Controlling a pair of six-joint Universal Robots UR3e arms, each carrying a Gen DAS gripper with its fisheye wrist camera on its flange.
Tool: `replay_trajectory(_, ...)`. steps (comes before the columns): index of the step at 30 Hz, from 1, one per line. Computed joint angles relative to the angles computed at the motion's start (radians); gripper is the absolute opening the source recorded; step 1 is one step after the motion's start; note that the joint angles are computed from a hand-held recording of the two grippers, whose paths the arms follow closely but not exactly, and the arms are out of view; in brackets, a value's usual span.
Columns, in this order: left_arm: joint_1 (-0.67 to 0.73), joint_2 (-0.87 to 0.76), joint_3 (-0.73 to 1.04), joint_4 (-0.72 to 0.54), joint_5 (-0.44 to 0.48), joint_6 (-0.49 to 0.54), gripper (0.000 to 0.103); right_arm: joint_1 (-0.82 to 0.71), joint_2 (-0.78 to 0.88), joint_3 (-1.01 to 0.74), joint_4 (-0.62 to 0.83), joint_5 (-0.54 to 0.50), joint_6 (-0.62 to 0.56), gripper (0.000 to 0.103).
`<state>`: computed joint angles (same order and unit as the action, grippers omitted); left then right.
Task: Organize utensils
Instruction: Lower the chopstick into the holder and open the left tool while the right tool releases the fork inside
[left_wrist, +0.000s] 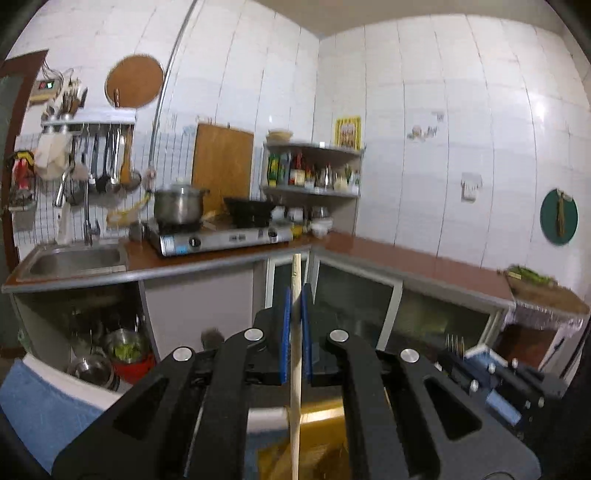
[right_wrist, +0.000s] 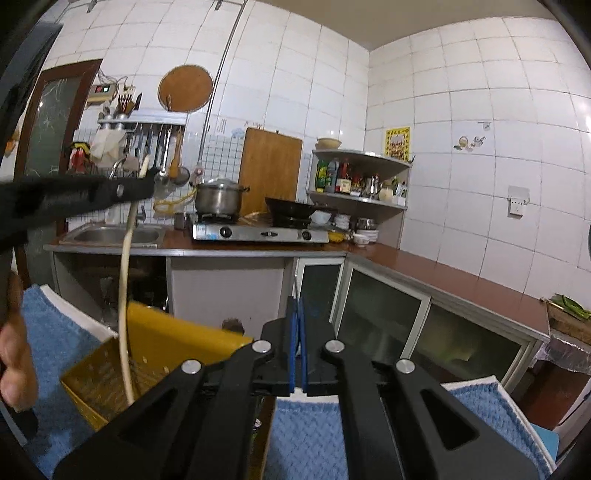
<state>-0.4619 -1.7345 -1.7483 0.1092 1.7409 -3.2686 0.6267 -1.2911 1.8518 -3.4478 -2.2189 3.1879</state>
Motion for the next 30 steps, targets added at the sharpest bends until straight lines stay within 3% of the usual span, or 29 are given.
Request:
replay_trajectory(8, 0.048, 0.069, -0.203, 0.024, -0.017, -0.011, 0.004, -0.036, -0.015, 0.074, 0.049, 0.070, 0.120, 0.002)
replay_trajectory(12, 0.060, 0.108, -0.259, 0.009, -0.023, -0.014, 0.010, -0.037, -0.051, 0.107, 0.073, 0.104, 0.152, 0.002)
replay_trajectory(14, 0.056, 0.146, -0.271, -0.029, -0.011, -0.013, 0.018, -0.040, -0.090, 0.108, 0.130, 0.125, 0.168, 0.003)
replay_trajectory(17, 0.070, 0.231, -0.307, -0.086, -0.045, -0.026, 0.041, -0.059, -0.186, 0.139, 0.211, 0.188, 0.213, 0.009)
replay_trajectory(19, 0.069, 0.298, -0.337, -0.119, -0.044, -0.031, 0.056, -0.047, -0.240, 0.160, 0.239, 0.178, 0.232, 0.051)
replay_trajectory(27, 0.054, 0.584, -0.439, -0.321, -0.042, -0.056, 0.094, 0.088, -0.382, 0.186, 0.401, 0.010, 0.286, 0.054)
replay_trajectory(30, 0.002, 0.662, -0.478, -0.380, 0.016, -0.070, 0.098, 0.159, -0.433, 0.216, 0.474, -0.063, 0.343, 0.061)
